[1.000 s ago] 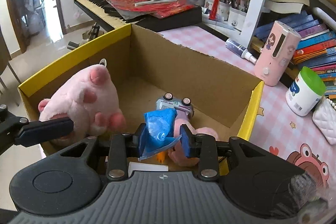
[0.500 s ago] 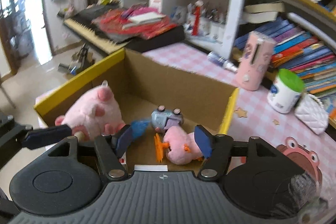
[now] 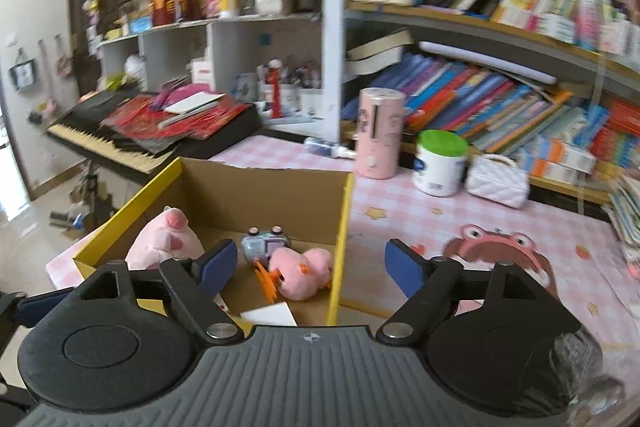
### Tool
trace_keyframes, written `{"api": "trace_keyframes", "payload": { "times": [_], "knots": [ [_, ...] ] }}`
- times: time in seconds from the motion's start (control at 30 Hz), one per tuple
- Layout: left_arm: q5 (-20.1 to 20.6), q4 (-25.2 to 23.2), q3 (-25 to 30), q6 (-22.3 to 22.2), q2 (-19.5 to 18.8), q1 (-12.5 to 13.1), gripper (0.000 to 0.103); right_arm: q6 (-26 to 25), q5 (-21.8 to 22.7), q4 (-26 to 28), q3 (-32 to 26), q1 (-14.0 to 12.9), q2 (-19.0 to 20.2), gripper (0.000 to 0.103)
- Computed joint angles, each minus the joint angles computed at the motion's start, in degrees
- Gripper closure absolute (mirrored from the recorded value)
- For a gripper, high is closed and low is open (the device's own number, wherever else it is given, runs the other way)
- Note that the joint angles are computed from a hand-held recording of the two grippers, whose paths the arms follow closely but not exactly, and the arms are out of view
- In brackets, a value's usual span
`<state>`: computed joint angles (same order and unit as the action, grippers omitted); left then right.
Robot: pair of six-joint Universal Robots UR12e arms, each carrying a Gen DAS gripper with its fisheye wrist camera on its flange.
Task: Organize objects
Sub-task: 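Withdraw both tools from the box back over the table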
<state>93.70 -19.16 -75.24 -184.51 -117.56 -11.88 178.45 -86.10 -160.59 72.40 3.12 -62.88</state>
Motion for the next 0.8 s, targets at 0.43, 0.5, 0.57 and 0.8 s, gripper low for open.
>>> {"api": "trace_keyframes", "payload": {
  "times": [0.43,0.5,0.57,0.8],
  "knots": [
    [5.47,1.07,-7.34,-1.46,5.01,-0.18,0.004,3.83,-12.51,-3.11,11.45,2.79,-6.72,0.007],
    [5.50,1.80,-8.22,-0.69,5.52,-0.33,0.003,4.45,-13.91,-3.37,12.91,3.08,-7.61,0.004],
    [5.67,2.24,-8.91,0.25,5.92,-0.58,0.001,5.37,-15.37,-3.77,14.36,3.31,-8.46,0.003],
    [2.31,1.90,-10.70,2.40,7.05,-0.83,0.000,8.27,-20.31,-4.96,18.81,3.45,-11.12,0.000]
  ]
}}
